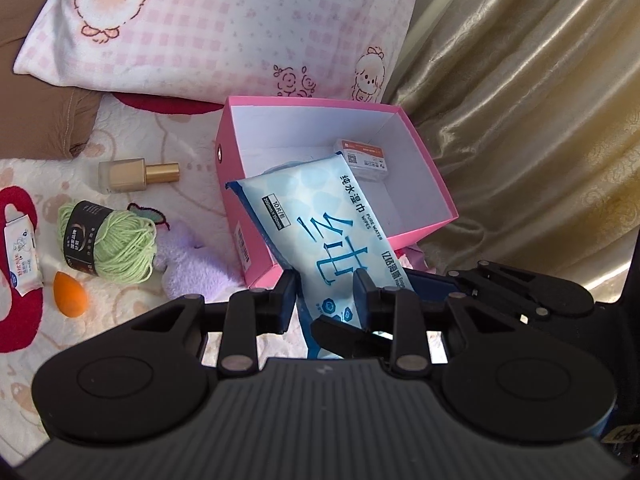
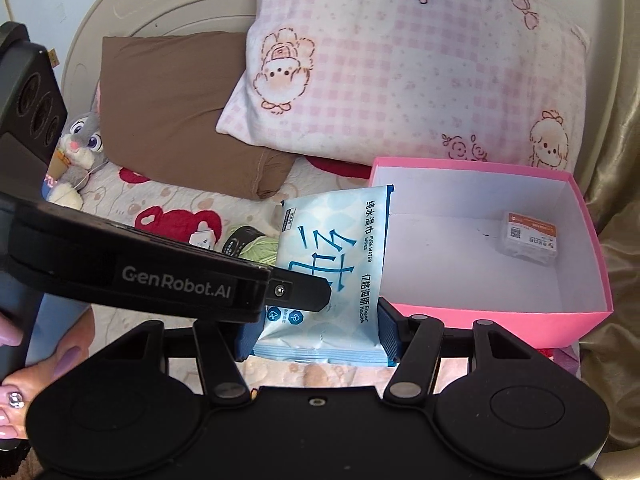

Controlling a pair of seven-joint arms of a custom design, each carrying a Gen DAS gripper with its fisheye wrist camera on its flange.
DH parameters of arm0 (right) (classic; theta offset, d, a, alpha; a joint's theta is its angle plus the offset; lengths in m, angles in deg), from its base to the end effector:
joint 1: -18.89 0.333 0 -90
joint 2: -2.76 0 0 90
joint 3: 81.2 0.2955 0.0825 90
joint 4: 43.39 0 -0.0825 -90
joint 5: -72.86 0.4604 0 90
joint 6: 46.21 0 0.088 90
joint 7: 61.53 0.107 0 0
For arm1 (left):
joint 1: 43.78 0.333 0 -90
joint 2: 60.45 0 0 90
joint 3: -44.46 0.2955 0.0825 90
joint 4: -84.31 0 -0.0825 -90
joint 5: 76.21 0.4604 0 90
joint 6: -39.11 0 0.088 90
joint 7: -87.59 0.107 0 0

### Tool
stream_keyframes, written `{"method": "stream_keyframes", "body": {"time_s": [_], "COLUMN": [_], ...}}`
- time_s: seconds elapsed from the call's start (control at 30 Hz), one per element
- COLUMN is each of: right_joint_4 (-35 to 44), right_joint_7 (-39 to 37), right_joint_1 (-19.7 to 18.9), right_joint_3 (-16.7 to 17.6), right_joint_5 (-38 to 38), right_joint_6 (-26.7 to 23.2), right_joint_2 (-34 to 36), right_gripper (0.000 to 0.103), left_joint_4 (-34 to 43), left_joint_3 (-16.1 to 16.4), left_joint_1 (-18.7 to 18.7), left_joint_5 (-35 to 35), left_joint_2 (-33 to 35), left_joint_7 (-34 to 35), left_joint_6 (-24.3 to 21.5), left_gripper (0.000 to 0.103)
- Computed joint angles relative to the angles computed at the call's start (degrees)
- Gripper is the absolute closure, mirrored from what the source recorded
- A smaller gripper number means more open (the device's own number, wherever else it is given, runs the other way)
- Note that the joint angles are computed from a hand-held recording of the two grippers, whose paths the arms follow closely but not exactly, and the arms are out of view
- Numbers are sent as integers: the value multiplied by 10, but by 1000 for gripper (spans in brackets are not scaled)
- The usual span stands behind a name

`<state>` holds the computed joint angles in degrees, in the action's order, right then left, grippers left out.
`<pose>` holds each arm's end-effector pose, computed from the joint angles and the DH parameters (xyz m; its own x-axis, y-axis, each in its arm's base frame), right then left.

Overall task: Organize objects
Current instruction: 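Carry the wipes pack into the pink box and open the left gripper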

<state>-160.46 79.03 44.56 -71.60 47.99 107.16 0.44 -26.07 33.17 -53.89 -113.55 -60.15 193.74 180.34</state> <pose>0.5289 0.3910 0.4820 0.1215 -0.9770 -0.1751 -0.7627 0.0210 -0.6464 0.6279 -0.2448 0.4950 -0.3434 -0.8264 0.4462 -0.8604 0.0863 -0.5023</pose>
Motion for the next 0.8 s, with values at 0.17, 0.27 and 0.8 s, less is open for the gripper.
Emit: {"method": "stream_keyframes", "body": {"time_s": [0.17, 0.27, 0.8], "right_joint_4": [-2, -1, 12], "right_joint_7": [16, 18, -12], "right_joint_1": [-11, -20, -63], "right_joint_3": [-9, -15, -54], "right_joint_5": [-10, -11, 32], "right_joint_6": [7, 16, 125], "right_joint_2": [4, 9, 112], "right_gripper": [40, 40, 41], "left_joint_4": [63, 108, 414], "left_joint_3": [-8, -14, -13], "left_joint_1": [-5, -9, -56], "left_joint_5": [30, 60, 217], "left_joint_2": [56, 96, 374], "left_joint_7": [-30, -49, -182], "left_joint_6": [-4, -6, -59], "left_gripper": [74, 74, 74]}}
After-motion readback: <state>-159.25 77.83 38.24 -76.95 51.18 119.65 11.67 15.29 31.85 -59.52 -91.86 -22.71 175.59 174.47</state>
